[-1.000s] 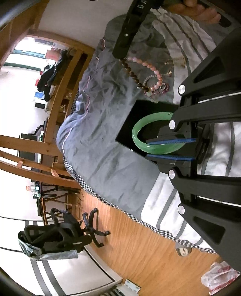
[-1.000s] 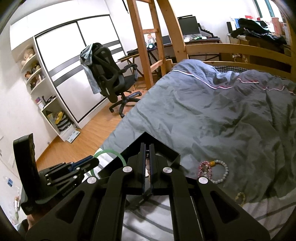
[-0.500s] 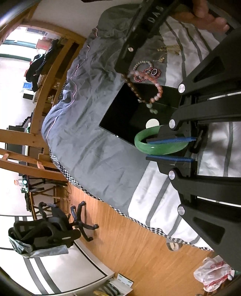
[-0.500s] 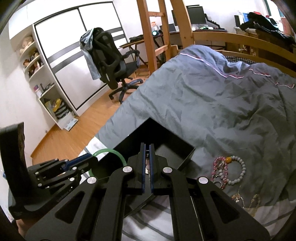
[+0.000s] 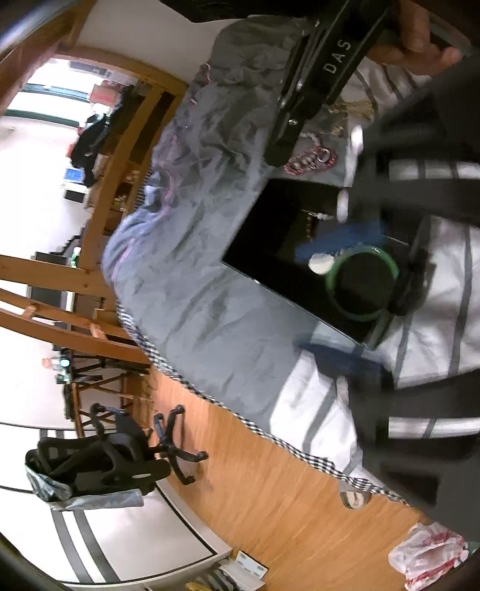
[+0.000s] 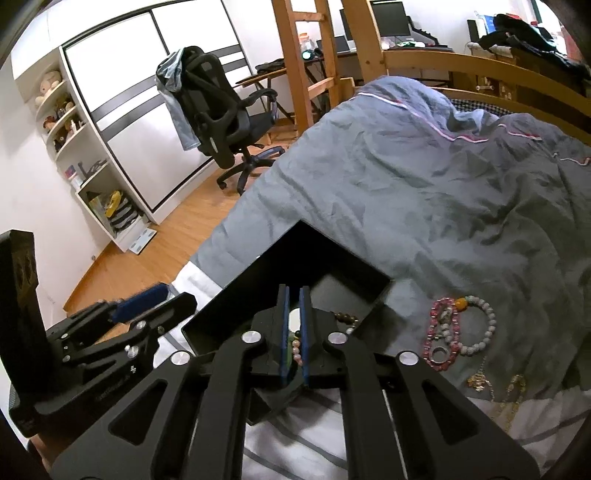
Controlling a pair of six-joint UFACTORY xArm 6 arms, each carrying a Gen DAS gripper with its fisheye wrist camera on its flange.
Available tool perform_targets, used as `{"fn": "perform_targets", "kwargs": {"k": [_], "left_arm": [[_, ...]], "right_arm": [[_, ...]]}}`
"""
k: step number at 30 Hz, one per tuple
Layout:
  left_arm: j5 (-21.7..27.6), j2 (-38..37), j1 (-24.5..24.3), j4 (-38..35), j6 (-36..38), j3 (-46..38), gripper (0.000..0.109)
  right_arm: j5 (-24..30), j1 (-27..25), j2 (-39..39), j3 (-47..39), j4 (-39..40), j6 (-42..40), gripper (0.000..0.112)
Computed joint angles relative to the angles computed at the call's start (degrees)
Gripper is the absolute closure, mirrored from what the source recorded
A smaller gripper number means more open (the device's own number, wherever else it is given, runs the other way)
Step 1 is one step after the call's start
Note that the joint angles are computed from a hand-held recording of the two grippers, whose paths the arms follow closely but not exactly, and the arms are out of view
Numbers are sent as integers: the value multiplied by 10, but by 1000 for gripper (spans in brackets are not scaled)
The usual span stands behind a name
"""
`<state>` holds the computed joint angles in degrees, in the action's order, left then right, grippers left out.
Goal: Organize jewelry
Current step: 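Drop the bangle into the box with left tool while right tool drops brown bracelet, then grasp the silver ring with left tool while right tool reaches for gold crystal bracelet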
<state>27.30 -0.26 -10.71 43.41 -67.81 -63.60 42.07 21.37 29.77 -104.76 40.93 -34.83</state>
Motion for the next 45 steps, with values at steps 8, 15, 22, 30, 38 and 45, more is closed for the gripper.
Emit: {"fn": "perform_targets", "kwargs": {"k": [8, 15, 22, 30, 38, 45], "left_arm": [[-38, -1, -8, 98, -97, -5, 12], [-21, 36, -42, 149, -115, -46, 12], [-37, 84, -64, 119, -82, -79, 12], [-145, 160, -75, -51, 89, -109, 12], [-111, 269, -101, -198, 289, -209, 31], [-86, 334, -105, -259, 365, -284, 42]], "right_arm": [[-93, -35, -86, 100, -15, -4, 14], [-120, -83, -144, 154, -59, -19, 13], [-136, -130, -168, 195, -77, -30, 13], [-119, -163, -144, 214, 9, -99, 14], [-68, -163, -84, 198, 0, -105, 59], [-35, -147, -8, 128, -93, -25, 65]]}}
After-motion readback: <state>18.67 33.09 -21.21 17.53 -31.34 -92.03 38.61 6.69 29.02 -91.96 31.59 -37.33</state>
